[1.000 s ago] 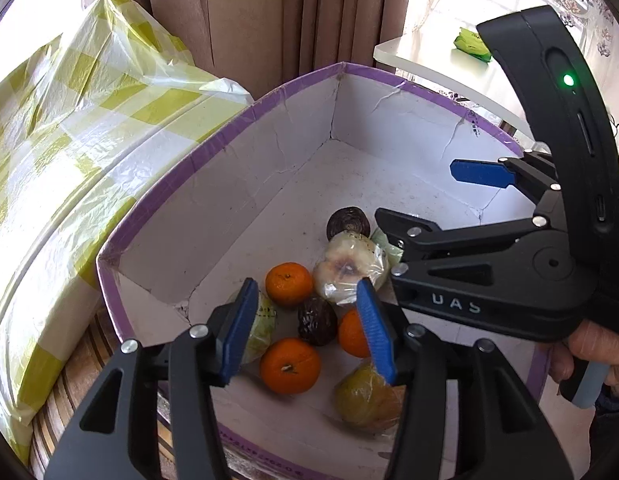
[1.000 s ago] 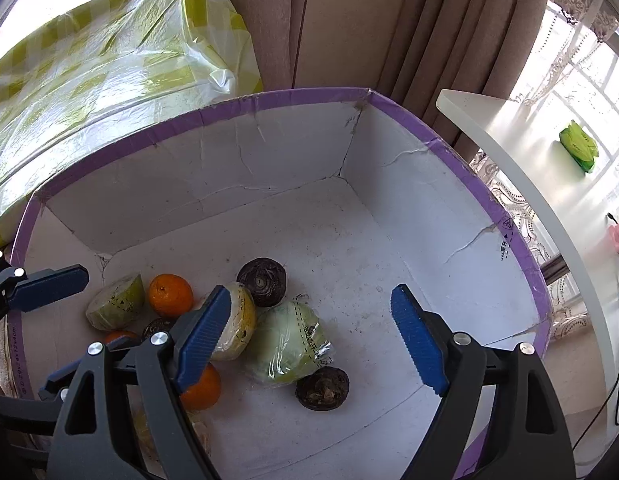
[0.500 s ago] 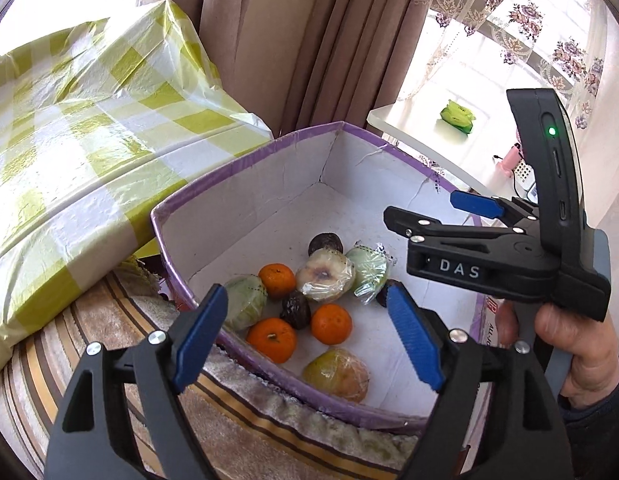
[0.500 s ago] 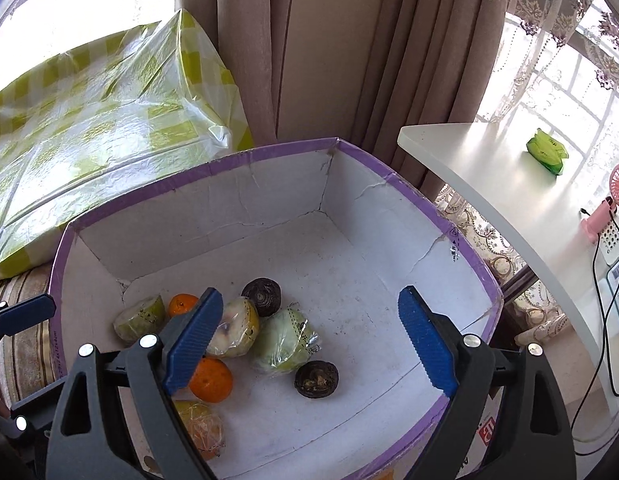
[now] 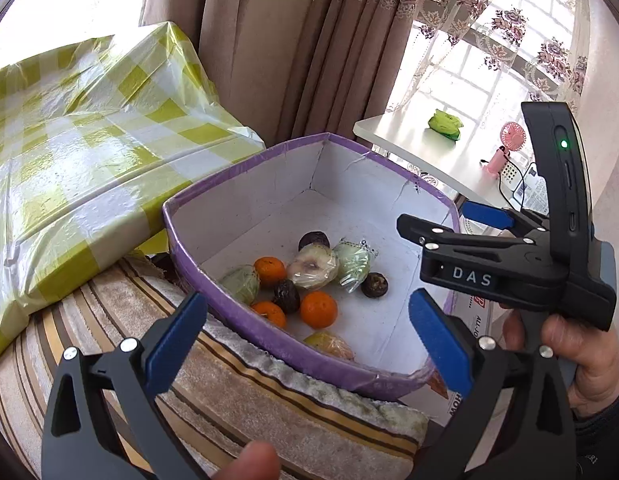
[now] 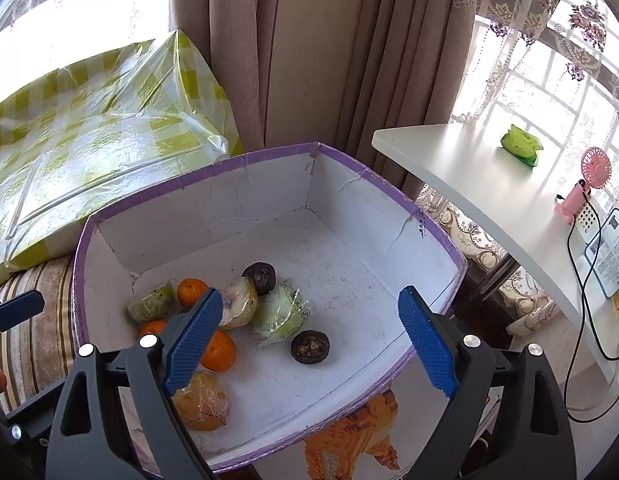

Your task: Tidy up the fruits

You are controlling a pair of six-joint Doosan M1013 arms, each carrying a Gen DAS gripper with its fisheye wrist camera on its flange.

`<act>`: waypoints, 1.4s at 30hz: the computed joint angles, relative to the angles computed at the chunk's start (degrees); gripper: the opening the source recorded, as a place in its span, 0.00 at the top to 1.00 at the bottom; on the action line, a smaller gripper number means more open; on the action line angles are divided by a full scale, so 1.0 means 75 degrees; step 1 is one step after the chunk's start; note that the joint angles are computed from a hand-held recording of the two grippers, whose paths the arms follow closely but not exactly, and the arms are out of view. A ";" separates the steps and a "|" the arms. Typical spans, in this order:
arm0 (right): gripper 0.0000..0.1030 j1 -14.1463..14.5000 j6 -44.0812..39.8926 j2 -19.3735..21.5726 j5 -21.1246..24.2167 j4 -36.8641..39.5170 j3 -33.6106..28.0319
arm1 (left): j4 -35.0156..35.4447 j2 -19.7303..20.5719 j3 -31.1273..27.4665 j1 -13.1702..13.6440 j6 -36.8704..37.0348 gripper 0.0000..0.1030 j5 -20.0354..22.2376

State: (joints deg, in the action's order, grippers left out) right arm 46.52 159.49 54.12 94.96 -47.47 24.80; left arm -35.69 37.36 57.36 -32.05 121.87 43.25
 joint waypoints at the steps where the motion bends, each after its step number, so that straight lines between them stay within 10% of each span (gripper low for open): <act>1: 0.16 0.0000 -0.0011 0.0009 0.0018 -0.0016 -0.0015 | 0.0056 -0.0014 0.0015 -0.0013 -0.0023 0.02 -0.0039; 8: 0.16 -0.0029 0.0165 -0.0104 -0.0124 0.0048 0.0211 | 0.1451 -0.0113 0.0083 -0.0173 -0.1113 0.02 -0.0532; 42: 0.16 -0.0047 0.0297 -0.0156 -0.0231 0.0081 0.0323 | 0.1624 0.0017 -0.0203 -0.0208 -0.1158 0.02 -0.0210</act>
